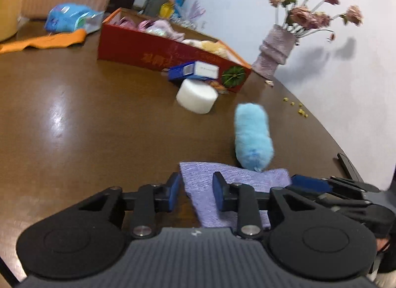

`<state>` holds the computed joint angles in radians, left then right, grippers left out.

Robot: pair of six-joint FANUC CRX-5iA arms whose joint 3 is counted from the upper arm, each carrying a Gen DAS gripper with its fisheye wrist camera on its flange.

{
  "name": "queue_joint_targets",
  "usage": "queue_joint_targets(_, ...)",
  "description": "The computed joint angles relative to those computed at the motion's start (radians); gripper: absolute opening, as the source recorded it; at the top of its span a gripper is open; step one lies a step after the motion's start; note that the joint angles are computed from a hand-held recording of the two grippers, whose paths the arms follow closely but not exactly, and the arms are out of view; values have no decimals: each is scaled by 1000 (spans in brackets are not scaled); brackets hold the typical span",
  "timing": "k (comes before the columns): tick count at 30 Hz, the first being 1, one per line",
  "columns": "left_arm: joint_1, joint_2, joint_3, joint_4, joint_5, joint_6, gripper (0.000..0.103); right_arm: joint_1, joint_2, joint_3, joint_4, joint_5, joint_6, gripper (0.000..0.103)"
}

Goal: Organize soft objects
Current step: 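Grasp the lilac knit cloth with both tools together, then carry the lilac cloth over the box with both tools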

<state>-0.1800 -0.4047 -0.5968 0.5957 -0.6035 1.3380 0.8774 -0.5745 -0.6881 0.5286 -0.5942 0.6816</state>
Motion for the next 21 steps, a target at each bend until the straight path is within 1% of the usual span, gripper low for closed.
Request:
queue_joint_targets(1,-1,4,13,-21,-5,28,35,-21,-28,-16,-35,51,4,46)
queue_joint_targets(2,-1,0,12,-18,1,29,41,-42,-40,-16,-91,82,18,50)
queue_joint_targets(3,-2,-10,1,-1,16,25,47,-55,-43,-10,-129,89,17,52)
queue_joint_targets(4,-3,-21,-14,21,28,17,55,-65,-41,-12,-135,98,-8,53)
queue_joint_targets(5,-4,-34,-36,74,35,-19,60,-71,-34,-16,-121,108,-28,53)
queue_joint_targets(7,-13,-43,-54,134,34,-76,64,-63,-29,-42,-35,115,-121,53)
queue_joint_targets(8,-18,-47,-53,130,30,-81,67,-61,-27,-53,-4,123,-160,55)
queue_joint_targets(10,-29,-49,-50,131,22,-91,67,-56,-18,-68,49,136,-218,55)
queue_joint_targets(12,-46,-47,-58,153,27,-121,63,-37,3,-74,115,116,-259,55)
queue_joint_targets(14,-56,-39,-45,110,18,-90,37,-13,21,-82,181,90,-272,54)
queue_joint_targets(16,-60,-39,-54,125,11,-106,32,6,35,-97,266,65,-315,54)
queue_joint_targets(17,-62,-42,-63,142,12,-115,28,13,38,-100,279,57,-324,52)
queue_joint_targets(19,-67,-53,-76,157,12,-124,25,22,36,-126,354,57,-373,48)
queue_joint_targets(21,-78,-60,-87,164,18,-133,23,38,39,-142,410,45,-372,31)
